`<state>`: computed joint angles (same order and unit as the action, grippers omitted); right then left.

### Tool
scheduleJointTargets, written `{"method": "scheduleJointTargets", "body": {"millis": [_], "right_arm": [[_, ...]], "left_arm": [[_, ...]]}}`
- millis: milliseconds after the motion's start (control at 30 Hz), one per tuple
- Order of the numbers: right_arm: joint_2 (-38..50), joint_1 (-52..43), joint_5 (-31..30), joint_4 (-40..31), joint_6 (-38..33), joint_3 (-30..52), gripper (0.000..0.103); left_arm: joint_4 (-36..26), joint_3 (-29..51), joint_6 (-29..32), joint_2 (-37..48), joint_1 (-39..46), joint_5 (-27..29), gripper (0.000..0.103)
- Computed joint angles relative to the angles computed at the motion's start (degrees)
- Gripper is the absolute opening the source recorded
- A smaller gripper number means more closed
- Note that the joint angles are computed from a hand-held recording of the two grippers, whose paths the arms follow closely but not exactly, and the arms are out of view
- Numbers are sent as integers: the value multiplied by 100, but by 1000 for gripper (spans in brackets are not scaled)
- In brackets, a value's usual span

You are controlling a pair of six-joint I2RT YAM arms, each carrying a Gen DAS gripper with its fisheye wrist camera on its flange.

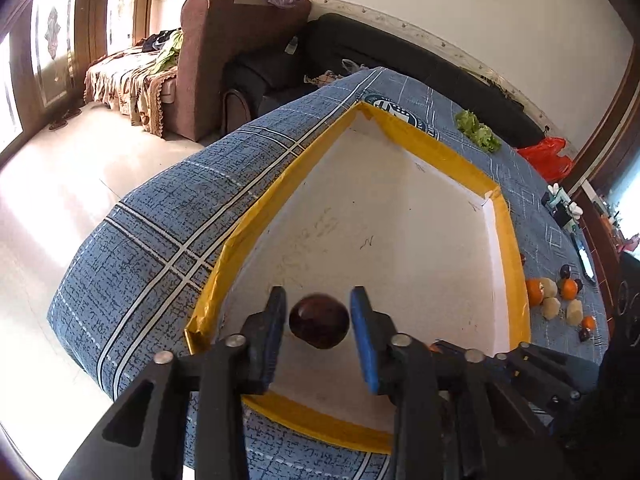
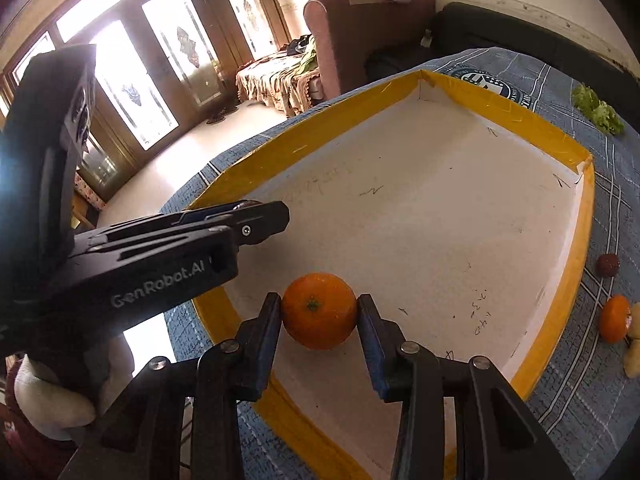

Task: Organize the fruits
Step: 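Carry plum with left tool into yellow tray while right tool drops tangerine there, then move both open tools back over the remaining fruit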

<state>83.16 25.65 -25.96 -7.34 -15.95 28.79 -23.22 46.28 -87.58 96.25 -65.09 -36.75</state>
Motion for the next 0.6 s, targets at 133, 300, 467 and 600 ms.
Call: {"method": "scheduleJointTargets", "body": {"millis": [133,300,467,600], "right_arm": [[-163,-10,-74,-8,29,-68,50],[-805,-570,-474,-476,-148,-99,50],[-1802,-2074,-1329,-1850,-912,90,50],[-2141,-4212,-2276,-3845,-2680,913,49]], "left_arm": [[-206,-92,-345,-284,-192,-168,50],[-807,144,-934,-647,-722,-703,68],[-1267,944,-859,-755,-1401,-1267,79],[-1166,1465,-414,-925,-1832,-1635,86]]}}
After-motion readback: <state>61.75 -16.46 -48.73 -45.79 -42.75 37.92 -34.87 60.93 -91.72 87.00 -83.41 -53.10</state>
